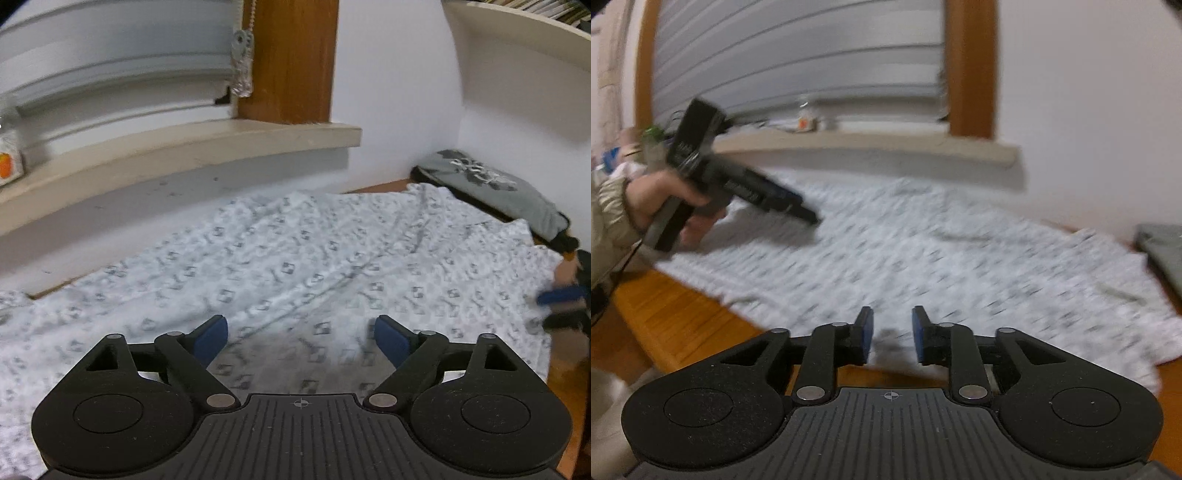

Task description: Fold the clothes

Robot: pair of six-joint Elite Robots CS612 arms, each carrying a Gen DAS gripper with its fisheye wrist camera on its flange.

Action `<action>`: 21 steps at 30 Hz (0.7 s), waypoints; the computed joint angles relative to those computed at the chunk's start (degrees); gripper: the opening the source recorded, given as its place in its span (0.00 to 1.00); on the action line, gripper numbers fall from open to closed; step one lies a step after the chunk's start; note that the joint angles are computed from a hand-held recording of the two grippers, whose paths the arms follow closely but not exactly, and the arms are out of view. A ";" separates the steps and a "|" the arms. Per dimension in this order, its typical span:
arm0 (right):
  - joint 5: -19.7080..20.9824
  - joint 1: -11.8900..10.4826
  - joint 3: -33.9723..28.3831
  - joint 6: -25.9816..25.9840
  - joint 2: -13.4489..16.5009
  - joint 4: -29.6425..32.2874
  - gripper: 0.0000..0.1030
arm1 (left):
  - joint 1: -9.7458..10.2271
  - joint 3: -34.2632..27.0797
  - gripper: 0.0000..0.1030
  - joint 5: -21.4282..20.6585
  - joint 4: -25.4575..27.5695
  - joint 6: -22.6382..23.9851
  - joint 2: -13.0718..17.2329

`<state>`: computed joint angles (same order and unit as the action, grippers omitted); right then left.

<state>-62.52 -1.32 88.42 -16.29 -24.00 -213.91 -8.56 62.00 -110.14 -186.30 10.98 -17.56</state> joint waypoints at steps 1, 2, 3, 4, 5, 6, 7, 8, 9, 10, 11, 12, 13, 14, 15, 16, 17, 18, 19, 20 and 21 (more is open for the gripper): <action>-2.82 0.18 -0.12 0.74 -0.17 -0.11 0.28 | 0.14 -0.40 0.96 -1.23 1.33 0.57 0.15; -5.36 0.27 -0.51 1.53 -0.22 0.28 0.28 | 0.20 -0.62 0.96 -2.08 2.99 1.52 0.20; -6.78 0.16 -1.07 2.20 -0.10 0.62 0.28 | 0.16 -0.48 0.96 -2.20 3.68 2.27 0.17; -8.28 0.01 -1.75 3.16 0.10 0.95 0.28 | 0.07 -0.38 0.95 -1.98 3.65 2.75 0.18; -9.46 -0.26 -2.41 4.59 0.34 1.33 0.28 | 0.02 -0.15 0.95 -1.96 3.33 3.29 0.11; -10.06 -0.61 -2.86 6.11 0.50 1.80 0.28 | -0.05 0.06 0.95 -1.95 3.09 3.67 0.07; -10.42 -0.96 -3.33 7.12 0.68 2.41 0.28 | -0.14 0.29 0.95 -1.71 3.17 3.90 0.01; -10.38 -1.28 -3.68 7.45 0.87 3.24 0.28 | -0.23 0.52 0.95 -1.44 3.29 4.10 -0.04; -10.24 -1.56 -3.85 7.80 1.01 4.14 0.27 | -0.26 0.85 0.95 -1.43 3.36 3.97 -0.18; -10.09 -1.83 -4.03 8.14 1.17 5.06 0.27 | -0.29 1.19 0.95 -1.45 3.42 3.80 -0.32; -9.37 -2.18 -3.96 8.88 1.30 5.18 0.26 | -0.31 1.52 0.95 -1.47 3.49 3.63 -0.46; -8.48 -2.46 -3.39 9.25 1.26 4.50 0.26 | -0.35 1.93 0.95 -1.52 3.36 3.65 -0.64; -8.43 -2.49 -2.62 8.39 0.97 4.19 0.26 | -0.36 2.56 0.95 -1.55 3.11 3.70 -0.92; -8.39 -2.52 -1.85 7.53 0.69 3.89 0.26 | -0.39 3.26 0.95 -1.62 2.84 3.77 -1.24; -8.34 -2.55 -1.09 6.67 0.41 3.59 0.26 | -0.43 4.24 0.95 -1.74 2.40 3.98 -1.67; -8.01 -2.66 -0.31 6.18 0.19 3.03 0.26 | -0.49 5.23 0.95 -1.87 1.95 4.20 -2.10; -7.27 -2.87 0.51 6.19 0.07 2.11 0.26 | -0.54 6.39 0.96 -1.85 1.43 4.54 -2.60; -6.53 -3.09 1.32 6.20 -0.05 1.20 0.26 | -0.59 7.47 0.96 -1.82 0.89 4.78 -3.07; -5.82 -3.33 2.08 6.23 -0.17 0.37 0.26 | -0.64 8.53 0.96 -1.78 0.36 5.01 -3.52; -5.15 -3.62 2.80 6.27 -0.29 -0.35 0.26 | -0.70 9.58 0.96 -1.75 -0.17 5.24 -3.96; -4.68 -3.86 3.39 6.27 -0.35 -1.06 0.26 | -0.79 10.17 0.96 -1.56 -0.24 5.70 -4.29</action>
<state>-67.20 -5.18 91.80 -10.02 -24.35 -214.97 -9.35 72.17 -111.69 -186.54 16.68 -21.85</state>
